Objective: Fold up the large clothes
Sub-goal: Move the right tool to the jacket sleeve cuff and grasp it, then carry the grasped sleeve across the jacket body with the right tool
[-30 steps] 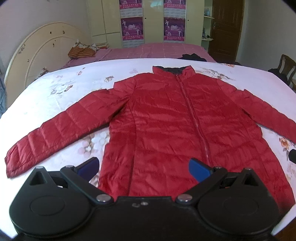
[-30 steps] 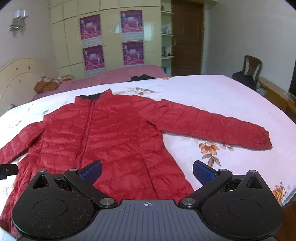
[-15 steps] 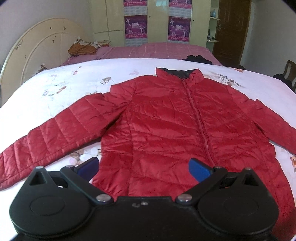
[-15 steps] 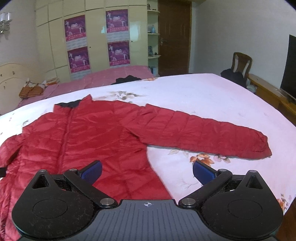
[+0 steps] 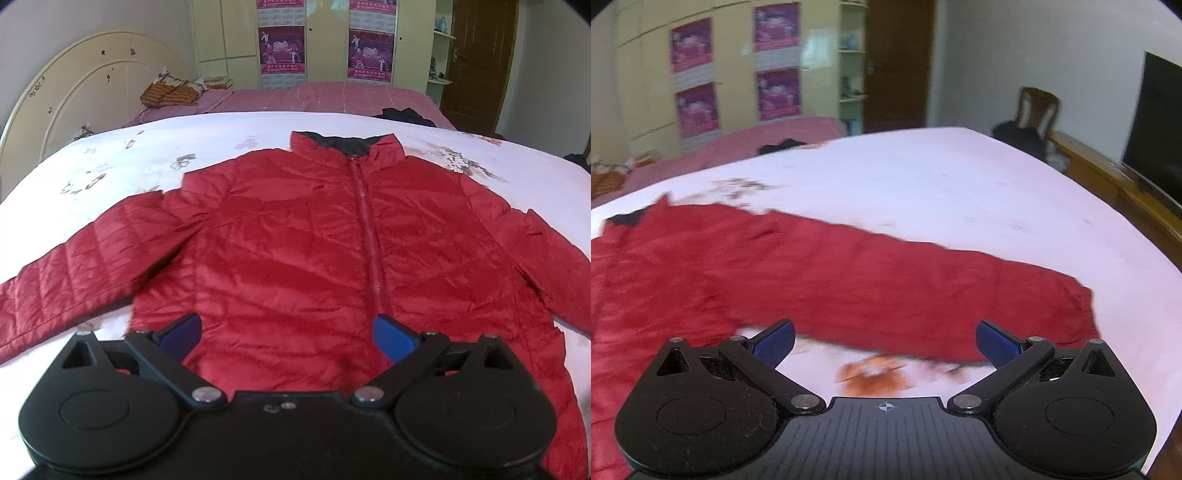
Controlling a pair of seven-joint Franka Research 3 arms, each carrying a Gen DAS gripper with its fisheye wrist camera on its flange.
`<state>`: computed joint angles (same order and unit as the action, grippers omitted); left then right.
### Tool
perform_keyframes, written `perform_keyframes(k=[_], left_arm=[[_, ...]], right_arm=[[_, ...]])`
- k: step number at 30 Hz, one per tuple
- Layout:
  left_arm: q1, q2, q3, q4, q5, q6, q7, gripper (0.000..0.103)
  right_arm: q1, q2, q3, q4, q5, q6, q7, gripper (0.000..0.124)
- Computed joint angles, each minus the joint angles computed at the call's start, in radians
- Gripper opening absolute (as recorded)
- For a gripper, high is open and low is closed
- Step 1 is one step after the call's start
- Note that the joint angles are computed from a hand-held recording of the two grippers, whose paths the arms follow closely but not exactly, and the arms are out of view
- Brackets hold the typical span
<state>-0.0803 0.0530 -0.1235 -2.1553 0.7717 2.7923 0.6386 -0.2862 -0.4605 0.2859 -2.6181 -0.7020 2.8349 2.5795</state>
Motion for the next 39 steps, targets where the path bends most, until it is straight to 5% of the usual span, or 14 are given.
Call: perform_keyframes(k=[7,14,18,22,24,29,36,39], left_arm=[[-0.039,0.105,0.002,0.107,-0.012,-0.051,-0.001,0.096],[-0.078,0.158,0.018,0.173,0.005,-0.091,-0.011,0.095],[-0.083,0.174,0.019,0.189,-0.008,-0.094,0.008,0.092],[-0.086,0.181,0.021,0.2,-0.025,-0.091,0.039,0.089],[-0.089,0.182,0.024,0.203,-0.023,-0.09,0.044,0.089],[-0.077,0.183,0.029,0.198,-0.043,-0.045,0.06,0.084],[-0.054,0.17,0.039,0.188,-0.086,-0.045,0.083,0.083],[-0.039,0.145,0.052,0.169,-0.076,-0.024,0.075,0.083]], right_arm=[[-0.094,0.049,-0.046,0.015,-0.119,-0.041,0.052,0.103],[-0.102,0.101,-0.133,0.046,-0.231,-0.108,0.139,0.103],[-0.063,0.135,-0.216,0.053,-0.194,-0.116,0.129,0.103],[-0.038,0.123,-0.286,0.004,-0.042,-0.011,0.075,0.102],[-0.053,0.099,-0.271,-0.014,-0.018,0.017,0.051,0.071],[-0.046,0.076,-0.267,-0.035,0.1,0.092,-0.055,0.021],[-0.117,0.066,-0.136,-0.011,0.131,0.227,-0.092,0.019],[-0.076,0.087,-0.098,0.036,0.17,0.273,-0.146,0.019]])
